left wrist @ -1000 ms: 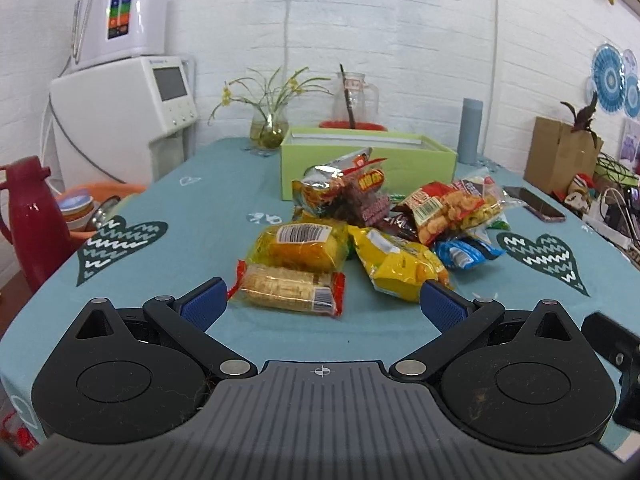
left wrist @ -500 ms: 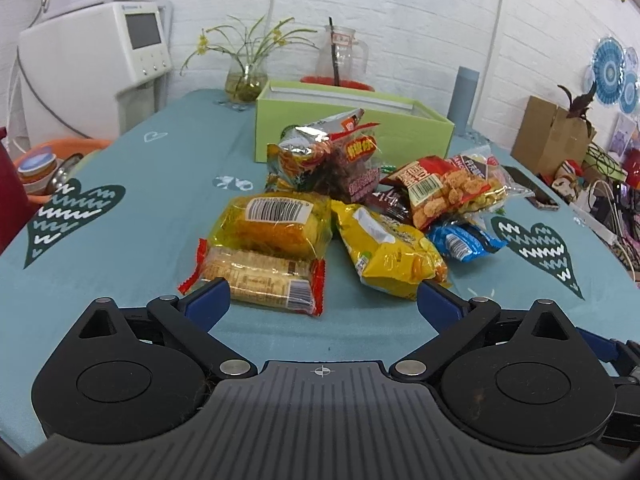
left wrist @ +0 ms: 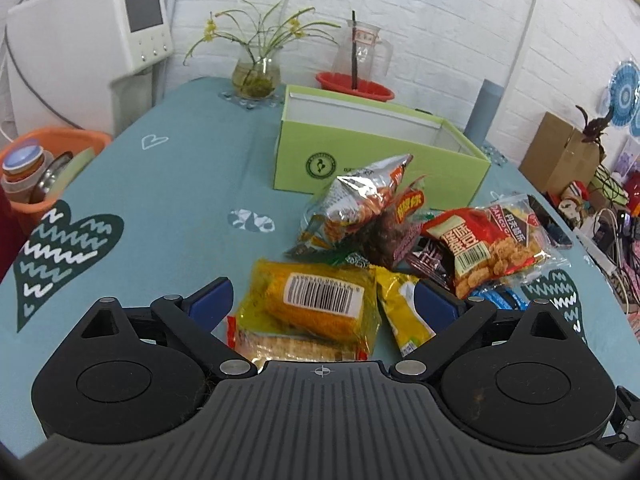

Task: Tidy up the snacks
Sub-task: 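Lower the left tool onto the yellow cake pack and close it, then carry the yellow cake pack into the green box and open the left tool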

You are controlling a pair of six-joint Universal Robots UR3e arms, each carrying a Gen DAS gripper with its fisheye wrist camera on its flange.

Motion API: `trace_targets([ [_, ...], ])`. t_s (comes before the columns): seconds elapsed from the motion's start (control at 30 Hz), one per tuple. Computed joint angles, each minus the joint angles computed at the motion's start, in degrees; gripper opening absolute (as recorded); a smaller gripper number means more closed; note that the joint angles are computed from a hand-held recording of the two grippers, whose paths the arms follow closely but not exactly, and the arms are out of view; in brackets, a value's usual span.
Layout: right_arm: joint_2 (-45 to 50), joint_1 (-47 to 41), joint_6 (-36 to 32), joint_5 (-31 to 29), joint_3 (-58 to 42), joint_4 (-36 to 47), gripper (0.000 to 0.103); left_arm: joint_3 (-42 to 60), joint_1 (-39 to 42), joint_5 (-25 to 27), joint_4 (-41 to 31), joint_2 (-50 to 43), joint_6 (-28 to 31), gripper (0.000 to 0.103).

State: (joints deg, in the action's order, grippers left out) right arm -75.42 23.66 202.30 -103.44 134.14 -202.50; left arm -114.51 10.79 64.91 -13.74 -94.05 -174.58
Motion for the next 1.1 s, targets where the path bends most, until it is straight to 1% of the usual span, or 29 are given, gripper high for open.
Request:
trace_targets([
  [0.03,0.00,-0.26,-1.66,1.73,-1.29,-0.65,0.103,0.53,0.45,-0.66,-0.37,-0.28,0.76,0.088],
  [0.13,1.97,0.22,-7.25,6.85,-9.46,3.16,0.103,1.95,1.61,-0.50,-2.78,-1.28,2.38,0.089],
  [0.17,3.22,0.17,-8.69,9.29,-12.17,4.06,0.103,2.51,2.24,-0.45,-3.63,-1.79,2.65,0.089],
  [0.23,6.47,-0.68,-11.05,16.40,-18.47,6.57,0.103,4.48,3.77,0.15,-5.12,-3.67,2.00,0.087],
  [0.27,8.26,-0.97,-11.59,19.33,-21.59,7.63,0.103,5.83,4.59,0.14,-6.44,-4.59,1.72,0.085],
  [0.33,12.15,-1.03,-12.41,23.83,-28.73,10.72,0.102,8.64,6.77,-2.49,-9.94,-6.33,2.34,0.083],
  [0.37,14.03,-0.83,-12.64,24.73,-31.91,12.04,0.103,10.33,8.07,-4.90,-12.50,-7.24,3.28,0.083],
  [0.43,17.51,0.66,-12.20,22.26,-38.82,16.45,0.102,15.17,9.99,-10.22,-19.95,-9.74,6.61,0.082],
  [0.5,19.60,1.24,-13.39,20.02,-43.54,20.62,0.102,19.65,10.75,-14.06,-26.55,-12.25,11.06,0.082],
  [0.57,21.27,0.94,-13.96,19.66,-47.83,26.47,0.102,23.40,10.44,-16.26,-31.00,-14.89,14.62,0.082],
  [0.63,23.47,0.79,-14.64,20.06,-51.53,29.44,0.102,26.07,9.22,-16.84,-33.52,-17.15,17.14,0.082],
  [0.7,26.08,0.79,-14.90,20.22,-56.53,34.31,0.102,27.66,7.89,-15.16,-33.83,-19.03,16.98,0.080],
  [0.73,27.05,1.18,-15.32,19.03,-58.03,35.29,0.102,27.91,7.77,-15.27,-34.23,-19.68,17.45,0.080],
  [0.77,27.96,1.58,-15.83,17.97,-59.57,35.99,0.102,27.99,8.08,-16.00,-34.90,-20.15,17.93,0.077],
  [0.8,28.56,1.66,-16.02,17.86,-60.51,36.05,0.102,28.23,8.45,-16.71,-36.14,-20.59,18.56,0.070],
  [0.83,28.90,1.38,-16.26,18.84,-60.97,35.72,0.102,27.39,8.90,-17.49,-35.55,-20.55,18.75,0.069],
  [0.87,29.24,1.31,-16.63,19.50,-61.30,35.11,0.100,26.47,9.26,-17.96,-34.55,-20.25,18.48,0.061],
  [0.9,29.20,1.59,-17.42,19.18,-61.54,35.09,0.086,25.48,9.64,-18.13,-34.32,-19.47,18.55,0.058],
  [0.93,29.37,2.59,-17.96,16.12,-62.73,36.33,0.062,24.20,10.03,-18.26,-33.75,-18.31,19.07,0.056],
  [1.0,27.79,1.86,-17.97,18.68,-60.22,34.63,0.060,21.20,11.12,-18.82,-33.11,-15.51,20.35,0.056],
  [1.1,26.16,2.54,-18.74,17.67,-58.64,32.09,0.059,20.99,12.16,-20.34,-33.16,-13.39,19.25,0.056],
])
